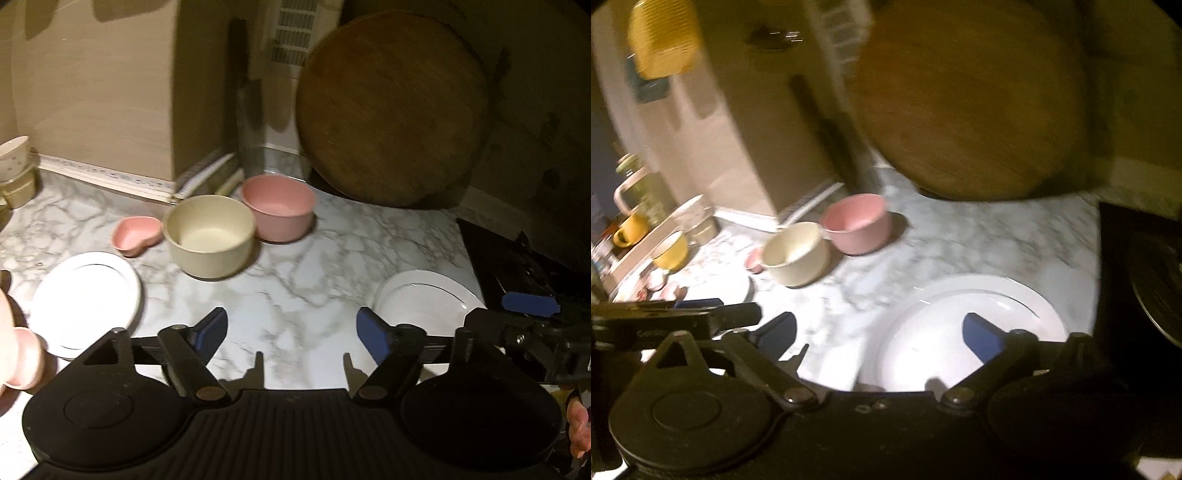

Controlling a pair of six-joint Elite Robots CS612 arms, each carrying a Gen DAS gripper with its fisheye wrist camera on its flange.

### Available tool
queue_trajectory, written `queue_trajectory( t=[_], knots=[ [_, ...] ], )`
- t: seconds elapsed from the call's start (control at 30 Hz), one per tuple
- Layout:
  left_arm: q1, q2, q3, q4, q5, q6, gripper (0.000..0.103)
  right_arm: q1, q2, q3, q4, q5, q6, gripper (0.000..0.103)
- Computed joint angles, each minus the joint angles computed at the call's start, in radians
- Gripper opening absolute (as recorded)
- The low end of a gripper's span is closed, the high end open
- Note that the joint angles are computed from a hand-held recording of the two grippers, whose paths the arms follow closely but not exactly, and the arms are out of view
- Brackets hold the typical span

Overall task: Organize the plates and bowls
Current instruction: 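Move both tools back to the white plate beside the pink bear-shaped dish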

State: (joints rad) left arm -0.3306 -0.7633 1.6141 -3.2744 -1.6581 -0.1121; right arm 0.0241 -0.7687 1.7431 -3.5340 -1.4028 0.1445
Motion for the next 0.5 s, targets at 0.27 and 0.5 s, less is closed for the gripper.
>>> queue_trajectory(
  t=[0.27,0.5],
  knots=[
    [0.039,0.007,-0.008,-0.03,0.058,0.006,0.08,0.063,0.04,-0.095,0.028,-0.019,-0.055,0.102],
    [0.08,0.025,-0.028,-0.027,0.093,0.009,0.08,0.109,0.083,-0.186,0.073,-0.043,-0.071,0.102]
  ],
)
